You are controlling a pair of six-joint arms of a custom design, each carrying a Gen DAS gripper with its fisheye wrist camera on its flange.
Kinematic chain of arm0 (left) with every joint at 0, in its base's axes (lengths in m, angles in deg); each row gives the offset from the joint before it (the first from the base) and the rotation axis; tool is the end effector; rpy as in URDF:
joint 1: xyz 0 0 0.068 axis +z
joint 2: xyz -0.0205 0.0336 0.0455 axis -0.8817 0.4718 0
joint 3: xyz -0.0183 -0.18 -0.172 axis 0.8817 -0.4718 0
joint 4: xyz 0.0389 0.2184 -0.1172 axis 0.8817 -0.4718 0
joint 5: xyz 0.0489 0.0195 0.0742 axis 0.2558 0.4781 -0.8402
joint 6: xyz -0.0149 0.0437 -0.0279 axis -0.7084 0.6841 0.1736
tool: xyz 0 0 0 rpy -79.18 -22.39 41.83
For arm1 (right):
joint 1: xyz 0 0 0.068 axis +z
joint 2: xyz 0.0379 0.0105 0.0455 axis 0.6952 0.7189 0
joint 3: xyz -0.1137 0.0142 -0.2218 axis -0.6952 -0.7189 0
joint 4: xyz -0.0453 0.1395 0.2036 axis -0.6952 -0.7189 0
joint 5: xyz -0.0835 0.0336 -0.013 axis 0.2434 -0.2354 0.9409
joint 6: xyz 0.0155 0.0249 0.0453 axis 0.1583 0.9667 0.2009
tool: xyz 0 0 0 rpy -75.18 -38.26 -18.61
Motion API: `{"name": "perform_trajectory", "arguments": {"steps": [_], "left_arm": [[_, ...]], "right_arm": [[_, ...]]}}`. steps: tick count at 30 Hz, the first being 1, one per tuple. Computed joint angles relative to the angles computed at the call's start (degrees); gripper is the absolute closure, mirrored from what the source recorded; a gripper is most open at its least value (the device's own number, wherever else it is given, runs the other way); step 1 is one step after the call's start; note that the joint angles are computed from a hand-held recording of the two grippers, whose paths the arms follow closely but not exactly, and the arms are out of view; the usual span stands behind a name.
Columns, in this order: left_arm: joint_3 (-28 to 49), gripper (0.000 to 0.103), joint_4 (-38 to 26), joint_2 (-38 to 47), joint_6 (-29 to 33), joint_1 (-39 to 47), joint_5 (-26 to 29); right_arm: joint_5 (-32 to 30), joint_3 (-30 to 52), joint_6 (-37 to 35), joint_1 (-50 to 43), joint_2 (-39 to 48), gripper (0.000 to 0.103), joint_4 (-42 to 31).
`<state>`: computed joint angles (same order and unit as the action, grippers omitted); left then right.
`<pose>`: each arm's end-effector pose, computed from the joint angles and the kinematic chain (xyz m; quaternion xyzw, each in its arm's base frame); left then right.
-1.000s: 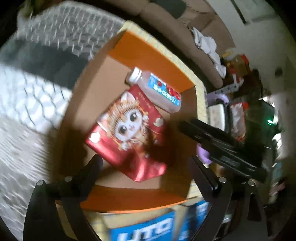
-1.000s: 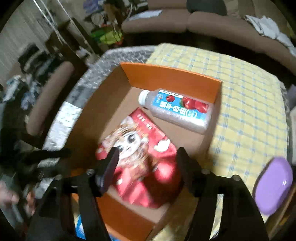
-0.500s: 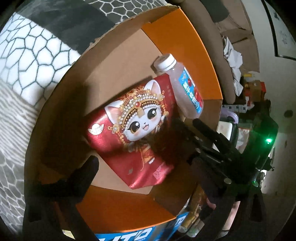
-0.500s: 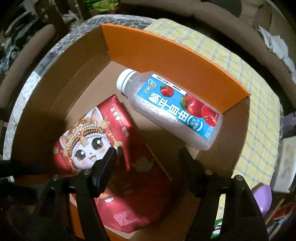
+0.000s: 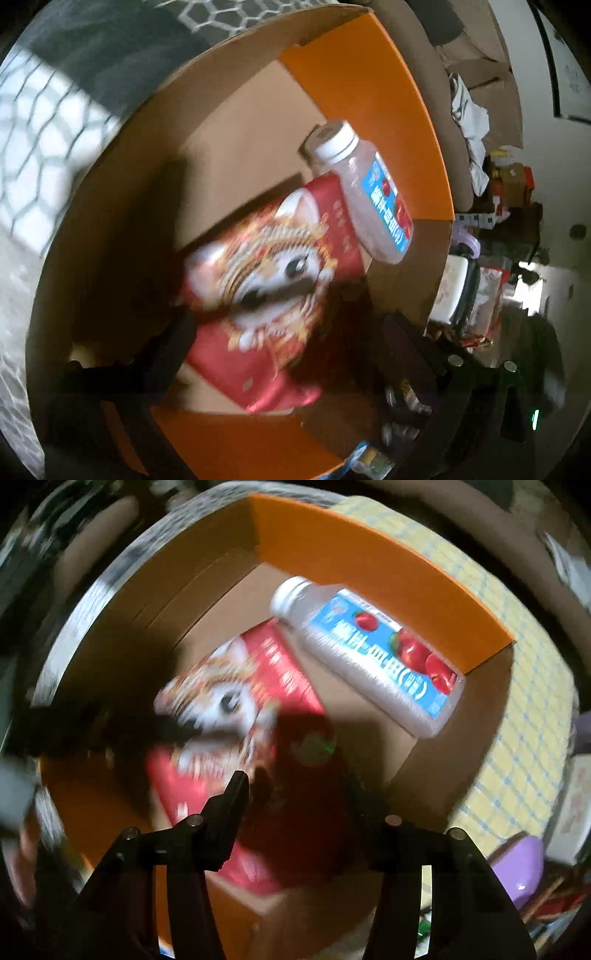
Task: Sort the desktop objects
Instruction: 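Lower the gift bag into the box beside the bottle and release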
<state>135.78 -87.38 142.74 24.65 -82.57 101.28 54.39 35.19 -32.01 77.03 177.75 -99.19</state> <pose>0.2689 -0.1207 0.1176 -0.2284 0.9103 -0.3441 0.0290 0.2901 0.1877 0.1473 -0.2607 0.9626 0.0161 0.0723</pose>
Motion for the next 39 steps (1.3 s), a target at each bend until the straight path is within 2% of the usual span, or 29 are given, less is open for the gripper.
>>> {"name": "perform_trajectory", "arguments": {"steps": [2, 6, 11, 14, 16, 18, 19, 22, 25, 28, 31, 32, 35, 39], "left_arm": [[4.6, 0.000, -4.6, 2.0, 3.4, 0.8, 0.4], [5.0, 0.000, -7.8, -2.6, 5.2, 2.0, 2.2], [-5.1, 0.000, -7.4, -23.3, 2.8, 1.0, -2.0], [-11.2, 0.000, -5.3, -31.2, 0.3, 1.7, 0.5], [-12.0, 0.000, -4.8, -31.4, 0.5, 2.5, 2.5], [-12.1, 0.000, -4.7, -30.9, 1.2, 2.1, 2.8], [-12.1, 0.000, -4.4, -30.8, 1.1, 1.7, 2.4], [-12.9, 0.000, -4.6, -31.6, 2.0, 2.2, 2.6], [-14.3, 0.000, -5.0, -33.3, 2.7, 3.6, 3.0], [-15.8, 0.000, -5.6, -35.4, 3.1, 5.3, 4.2], [-15.9, 0.000, -7.9, -37.1, 4.3, 6.2, 4.4], [-15.8, 0.000, -8.6, -37.5, 4.9, 6.5, 4.6], [-15.7, 0.000, -9.4, -38.2, 5.8, 7.2, 5.3], [-15.9, 0.000, -10.2, -39.2, 6.5, 7.6, 5.5]], "right_arm": [[2.3, -2.9, -0.4, 0.5, -5.2, 0.057, 0.4], [-0.7, -2.8, -2.2, -0.8, -7.8, 0.064, 1.5], [3.9, 7.2, -0.9, 0.4, 4.4, 0.062, -0.4], [4.6, 11.1, 0.5, 0.8, 10.5, 0.062, -0.8], [4.7, 13.7, 1.6, 0.6, 13.9, 0.061, -1.7], [5.3, 16.0, 2.3, 0.5, 16.5, 0.050, -3.2], [4.3, 16.6, 2.8, 0.0, 17.1, 0.049, -3.9], [-3.2, 14.8, 1.7, -1.5, 15.2, 0.050, -4.6], [-3.4, 13.3, -1.0, -0.1, 13.6, 0.050, -4.0], [-4.5, 13.6, 1.2, 0.4, 14.0, 0.050, -2.3], [-0.1, 15.4, 3.6, 2.0, 14.8, 0.050, 0.1], [-0.3, 16.3, 4.6, 1.9, 15.3, 0.049, 1.3], [-3.0, 18.6, 5.4, 1.5, 17.1, 0.049, 3.3], [-8.1, 23.0, 5.8, 1.6, 21.7, 0.048, 2.3]]}}
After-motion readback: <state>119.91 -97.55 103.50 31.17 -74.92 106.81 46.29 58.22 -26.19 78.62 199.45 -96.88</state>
